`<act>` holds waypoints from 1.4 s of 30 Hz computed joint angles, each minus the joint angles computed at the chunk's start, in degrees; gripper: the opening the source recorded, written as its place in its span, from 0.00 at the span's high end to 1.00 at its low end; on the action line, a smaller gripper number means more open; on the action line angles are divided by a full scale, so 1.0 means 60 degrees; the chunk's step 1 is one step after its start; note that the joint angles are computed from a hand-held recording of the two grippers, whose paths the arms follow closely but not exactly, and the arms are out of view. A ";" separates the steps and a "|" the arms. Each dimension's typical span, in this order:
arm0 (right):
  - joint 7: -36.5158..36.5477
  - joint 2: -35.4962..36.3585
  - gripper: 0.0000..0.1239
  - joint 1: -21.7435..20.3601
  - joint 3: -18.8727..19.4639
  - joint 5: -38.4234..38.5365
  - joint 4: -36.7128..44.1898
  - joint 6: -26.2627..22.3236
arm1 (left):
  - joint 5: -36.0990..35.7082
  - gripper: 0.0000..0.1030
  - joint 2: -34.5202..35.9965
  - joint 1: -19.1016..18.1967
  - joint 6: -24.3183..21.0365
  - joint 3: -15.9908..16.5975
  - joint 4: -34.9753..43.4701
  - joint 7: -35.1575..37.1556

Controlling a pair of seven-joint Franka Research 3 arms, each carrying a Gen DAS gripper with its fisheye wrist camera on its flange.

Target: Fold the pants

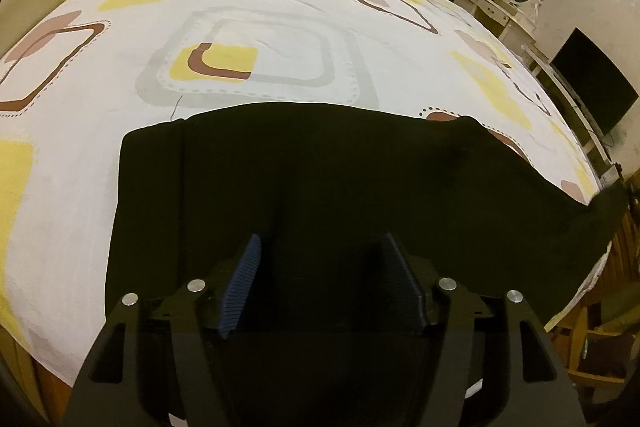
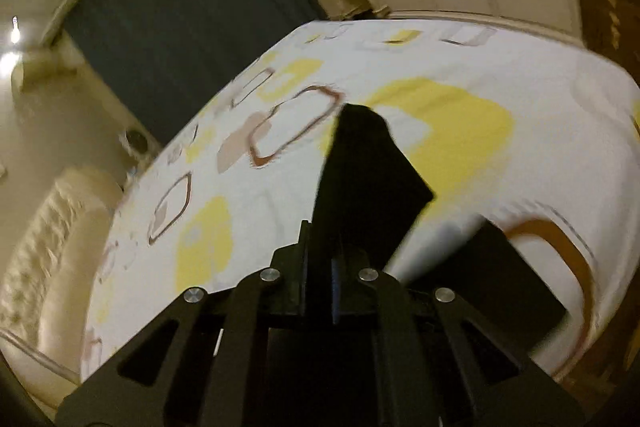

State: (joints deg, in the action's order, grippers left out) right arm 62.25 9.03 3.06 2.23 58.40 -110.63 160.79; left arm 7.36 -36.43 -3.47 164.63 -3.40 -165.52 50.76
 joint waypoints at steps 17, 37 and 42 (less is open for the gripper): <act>-0.0092 -0.0848 0.69 -0.0653 -0.0912 -0.1104 -0.1959 -0.0220 | 0.0830 0.34 0.0075 0.0454 -0.0542 -0.0684 0.0219 -0.0899; 0.1030 0.3095 0.89 -0.1280 -0.0362 -0.5138 0.3898 -0.5129 | 0.1769 0.25 0.0431 0.0800 -0.0703 -0.1164 0.0516 -0.2122; -0.0118 0.2255 0.91 -0.1312 -0.0136 -0.4266 0.2858 -0.3369 | 0.2020 0.24 0.0473 0.0847 -0.0680 -0.1183 0.0525 -0.2364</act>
